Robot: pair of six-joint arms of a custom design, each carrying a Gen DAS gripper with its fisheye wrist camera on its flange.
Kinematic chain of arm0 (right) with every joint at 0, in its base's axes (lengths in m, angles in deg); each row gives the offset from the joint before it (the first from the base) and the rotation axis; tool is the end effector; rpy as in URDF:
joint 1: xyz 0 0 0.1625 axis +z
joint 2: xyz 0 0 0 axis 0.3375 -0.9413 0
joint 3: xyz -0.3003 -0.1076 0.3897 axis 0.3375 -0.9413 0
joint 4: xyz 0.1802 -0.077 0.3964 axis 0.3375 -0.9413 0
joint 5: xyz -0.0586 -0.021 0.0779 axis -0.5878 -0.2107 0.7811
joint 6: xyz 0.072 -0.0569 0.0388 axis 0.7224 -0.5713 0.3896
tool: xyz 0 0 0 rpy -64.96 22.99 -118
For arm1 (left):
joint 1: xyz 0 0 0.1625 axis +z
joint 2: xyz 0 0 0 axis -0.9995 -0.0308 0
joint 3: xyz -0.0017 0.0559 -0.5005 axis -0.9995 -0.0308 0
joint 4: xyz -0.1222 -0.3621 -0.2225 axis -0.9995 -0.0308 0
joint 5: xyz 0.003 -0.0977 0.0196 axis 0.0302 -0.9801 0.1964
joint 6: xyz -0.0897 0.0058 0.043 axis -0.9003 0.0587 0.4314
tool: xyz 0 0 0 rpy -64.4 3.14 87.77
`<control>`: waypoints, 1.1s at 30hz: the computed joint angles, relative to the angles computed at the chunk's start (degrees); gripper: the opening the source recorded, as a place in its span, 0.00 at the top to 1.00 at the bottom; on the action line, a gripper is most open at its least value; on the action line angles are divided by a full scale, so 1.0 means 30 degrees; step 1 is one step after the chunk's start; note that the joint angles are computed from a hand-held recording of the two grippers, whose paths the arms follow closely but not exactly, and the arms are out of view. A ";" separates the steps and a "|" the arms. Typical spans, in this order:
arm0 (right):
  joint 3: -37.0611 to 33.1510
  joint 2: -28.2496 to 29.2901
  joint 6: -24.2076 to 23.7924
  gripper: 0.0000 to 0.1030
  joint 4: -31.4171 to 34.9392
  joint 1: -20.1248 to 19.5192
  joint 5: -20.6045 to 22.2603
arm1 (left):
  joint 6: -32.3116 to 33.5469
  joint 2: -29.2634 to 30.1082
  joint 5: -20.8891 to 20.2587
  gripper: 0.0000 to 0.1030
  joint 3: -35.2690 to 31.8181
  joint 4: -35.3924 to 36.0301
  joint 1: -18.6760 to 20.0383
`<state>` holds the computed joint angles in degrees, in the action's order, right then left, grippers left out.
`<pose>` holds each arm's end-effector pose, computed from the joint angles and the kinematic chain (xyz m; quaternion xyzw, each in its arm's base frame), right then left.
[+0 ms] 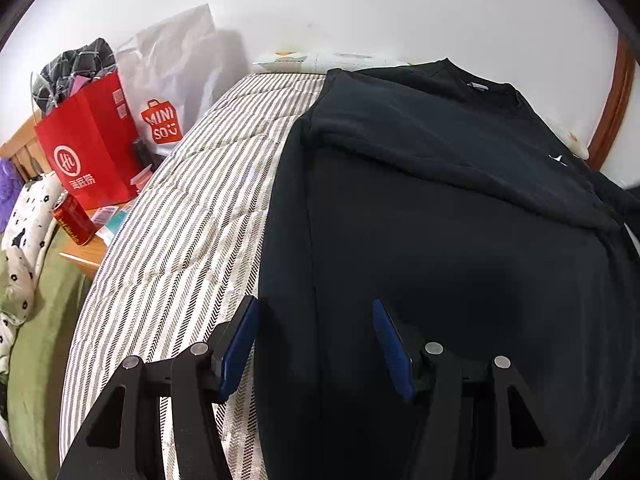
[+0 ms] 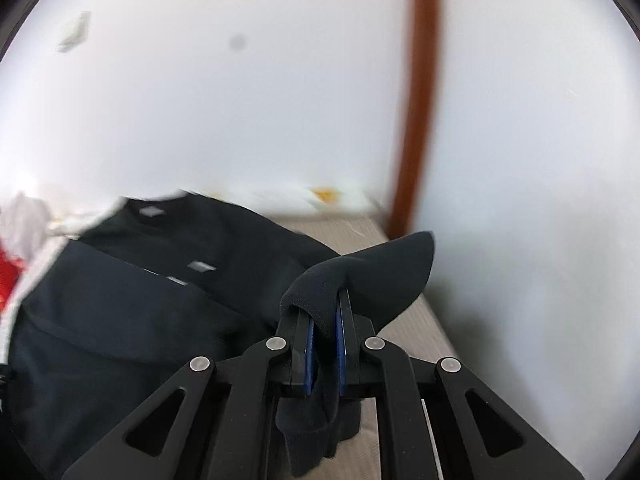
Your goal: Fold small clothes
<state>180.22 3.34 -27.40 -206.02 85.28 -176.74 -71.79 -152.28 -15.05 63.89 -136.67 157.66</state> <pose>0.1998 -0.5174 0.2056 0.0819 -0.7656 0.4859 0.4134 0.0140 -0.5554 0.2681 0.1073 0.8730 -0.3024 0.3673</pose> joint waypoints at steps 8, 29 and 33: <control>-0.4050 0.3291 0.0638 0.92 0.4365 0.1957 0.2030 | 0.0337 -0.0162 -0.1182 0.40 -0.0199 0.0012 0.0531; -0.4993 0.5217 0.2947 0.24 0.7844 0.0715 0.1984 | 0.0781 0.0093 -0.1056 0.30 -0.0126 -0.0248 0.0415; -0.3944 0.4566 0.3271 0.25 0.8270 0.0117 0.1792 | 0.0795 0.0116 -0.1040 0.30 -0.0143 -0.0221 0.0404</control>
